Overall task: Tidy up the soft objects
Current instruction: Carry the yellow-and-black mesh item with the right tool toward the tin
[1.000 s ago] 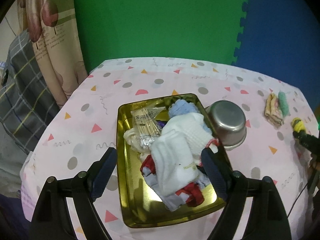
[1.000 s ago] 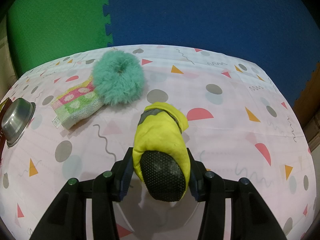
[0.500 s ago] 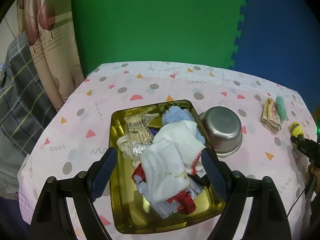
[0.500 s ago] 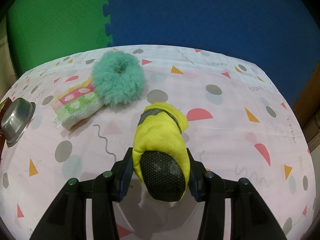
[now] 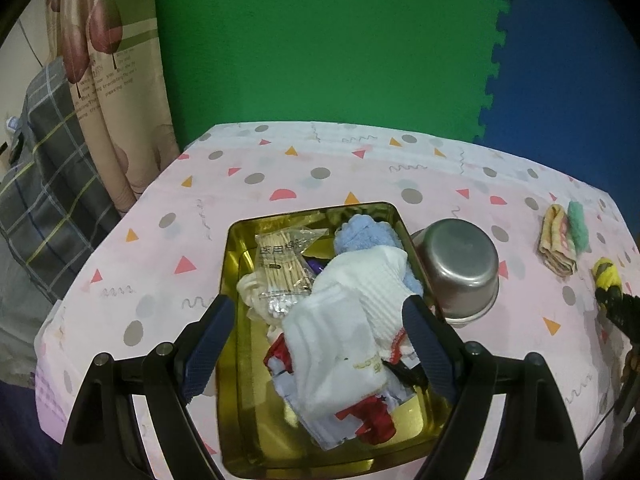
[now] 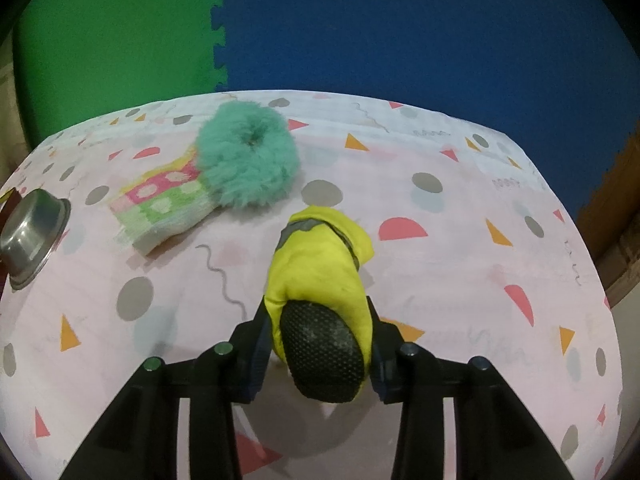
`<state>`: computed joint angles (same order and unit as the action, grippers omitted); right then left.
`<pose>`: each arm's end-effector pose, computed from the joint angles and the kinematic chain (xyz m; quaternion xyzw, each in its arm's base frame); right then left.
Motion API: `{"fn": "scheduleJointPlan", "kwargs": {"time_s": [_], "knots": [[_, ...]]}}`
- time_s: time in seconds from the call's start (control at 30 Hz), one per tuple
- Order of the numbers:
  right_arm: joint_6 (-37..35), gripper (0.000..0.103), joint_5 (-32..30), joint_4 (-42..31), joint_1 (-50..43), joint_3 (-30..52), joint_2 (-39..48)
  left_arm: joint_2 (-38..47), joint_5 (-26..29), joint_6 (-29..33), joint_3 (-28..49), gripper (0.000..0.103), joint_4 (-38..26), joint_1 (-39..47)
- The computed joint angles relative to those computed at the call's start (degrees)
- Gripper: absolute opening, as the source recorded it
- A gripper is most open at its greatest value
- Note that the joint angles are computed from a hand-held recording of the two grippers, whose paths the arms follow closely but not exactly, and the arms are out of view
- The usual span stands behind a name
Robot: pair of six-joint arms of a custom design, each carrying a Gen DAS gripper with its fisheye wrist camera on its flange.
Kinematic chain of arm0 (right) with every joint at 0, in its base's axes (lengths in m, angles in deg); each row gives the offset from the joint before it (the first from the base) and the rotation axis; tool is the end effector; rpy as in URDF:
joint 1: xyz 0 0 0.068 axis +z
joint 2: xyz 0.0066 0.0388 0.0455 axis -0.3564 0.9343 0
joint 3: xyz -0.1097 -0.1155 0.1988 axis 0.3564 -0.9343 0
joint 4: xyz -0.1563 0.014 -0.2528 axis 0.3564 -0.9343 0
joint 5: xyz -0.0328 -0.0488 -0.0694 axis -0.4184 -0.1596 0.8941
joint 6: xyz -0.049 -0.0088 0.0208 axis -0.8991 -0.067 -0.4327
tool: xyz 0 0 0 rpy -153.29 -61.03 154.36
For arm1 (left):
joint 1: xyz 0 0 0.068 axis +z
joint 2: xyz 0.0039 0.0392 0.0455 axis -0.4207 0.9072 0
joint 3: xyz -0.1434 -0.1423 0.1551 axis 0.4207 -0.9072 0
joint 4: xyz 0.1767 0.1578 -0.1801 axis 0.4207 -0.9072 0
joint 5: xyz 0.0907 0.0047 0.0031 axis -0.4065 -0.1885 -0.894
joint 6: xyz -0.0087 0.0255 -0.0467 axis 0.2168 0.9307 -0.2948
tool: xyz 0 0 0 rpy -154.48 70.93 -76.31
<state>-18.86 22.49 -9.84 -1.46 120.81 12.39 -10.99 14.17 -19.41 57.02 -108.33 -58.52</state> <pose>0.2560 0.0853 0.1952 -0.1205 0.9437 -0.0044 0.3080 0.0915 -0.0365 0.2773 -0.1805 0.9196 0.0947 0.3358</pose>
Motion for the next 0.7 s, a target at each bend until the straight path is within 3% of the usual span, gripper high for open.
{"fn": "scheduleJointPlan", "kwargs": {"time_s": [0.27,0.4,0.7], "knots": [[3.2,0.041,-0.7,-4.8,2.7,-0.1,-4.7,0.4,-2.4,-4.1,-1.6,0.083,0.3,-2.2],[4.2,0.041,0.3,-7.3,5.6,0.8,-7.2,-2.9,-0.3,-2.4,-3.3,0.083,2.0,2.3],[8.1,0.041,1.4,-9.6,13.5,4.4,-8.1,-5.8,-4.9,-4.4,-3.9,0.083,-1.4,4.7]]}}
